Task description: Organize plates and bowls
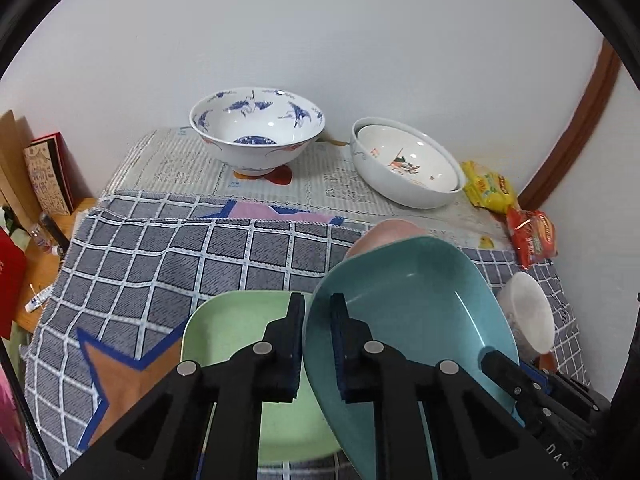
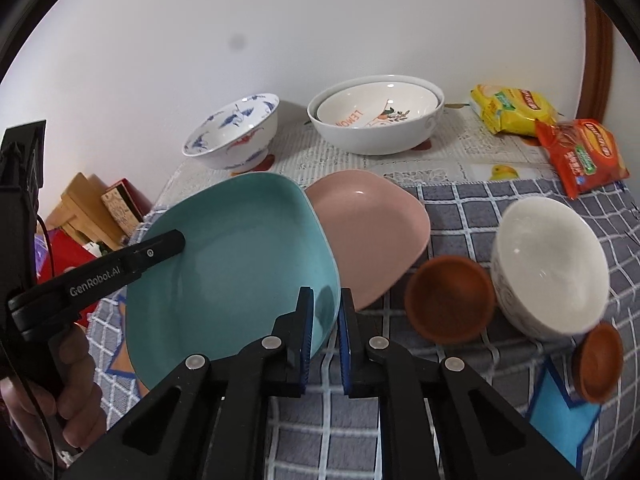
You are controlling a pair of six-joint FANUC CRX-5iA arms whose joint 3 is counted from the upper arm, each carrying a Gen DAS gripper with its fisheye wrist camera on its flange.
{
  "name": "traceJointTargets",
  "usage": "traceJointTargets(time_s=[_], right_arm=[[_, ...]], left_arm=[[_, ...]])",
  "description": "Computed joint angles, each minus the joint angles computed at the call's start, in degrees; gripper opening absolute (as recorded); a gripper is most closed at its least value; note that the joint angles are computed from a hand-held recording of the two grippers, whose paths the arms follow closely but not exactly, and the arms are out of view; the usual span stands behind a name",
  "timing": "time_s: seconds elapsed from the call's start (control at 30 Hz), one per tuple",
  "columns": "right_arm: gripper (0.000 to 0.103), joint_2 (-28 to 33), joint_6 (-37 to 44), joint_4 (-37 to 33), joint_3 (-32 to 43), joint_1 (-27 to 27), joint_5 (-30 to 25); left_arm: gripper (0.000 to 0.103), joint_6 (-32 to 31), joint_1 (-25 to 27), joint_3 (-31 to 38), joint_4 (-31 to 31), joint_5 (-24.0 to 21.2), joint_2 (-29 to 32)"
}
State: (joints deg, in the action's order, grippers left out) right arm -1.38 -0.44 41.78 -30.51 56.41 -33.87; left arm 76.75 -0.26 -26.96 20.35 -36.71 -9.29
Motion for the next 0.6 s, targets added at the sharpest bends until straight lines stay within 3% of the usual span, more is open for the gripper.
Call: traceJointTargets(time_s=[0.23,0.6], right_arm=[[0.012,-4.6,-4.9,1.7,-2.3,4.2,-3.8],[0.012,-8.6,-10.9,5.1,-4.7,9.3,-7.9]], left_arm=[[0.013,-0.6,1.4,-3.3,2.5,-2.5,-5.2],[0.013,0.3,2.3,-5.9,1.0,-4.7,-11.9]])
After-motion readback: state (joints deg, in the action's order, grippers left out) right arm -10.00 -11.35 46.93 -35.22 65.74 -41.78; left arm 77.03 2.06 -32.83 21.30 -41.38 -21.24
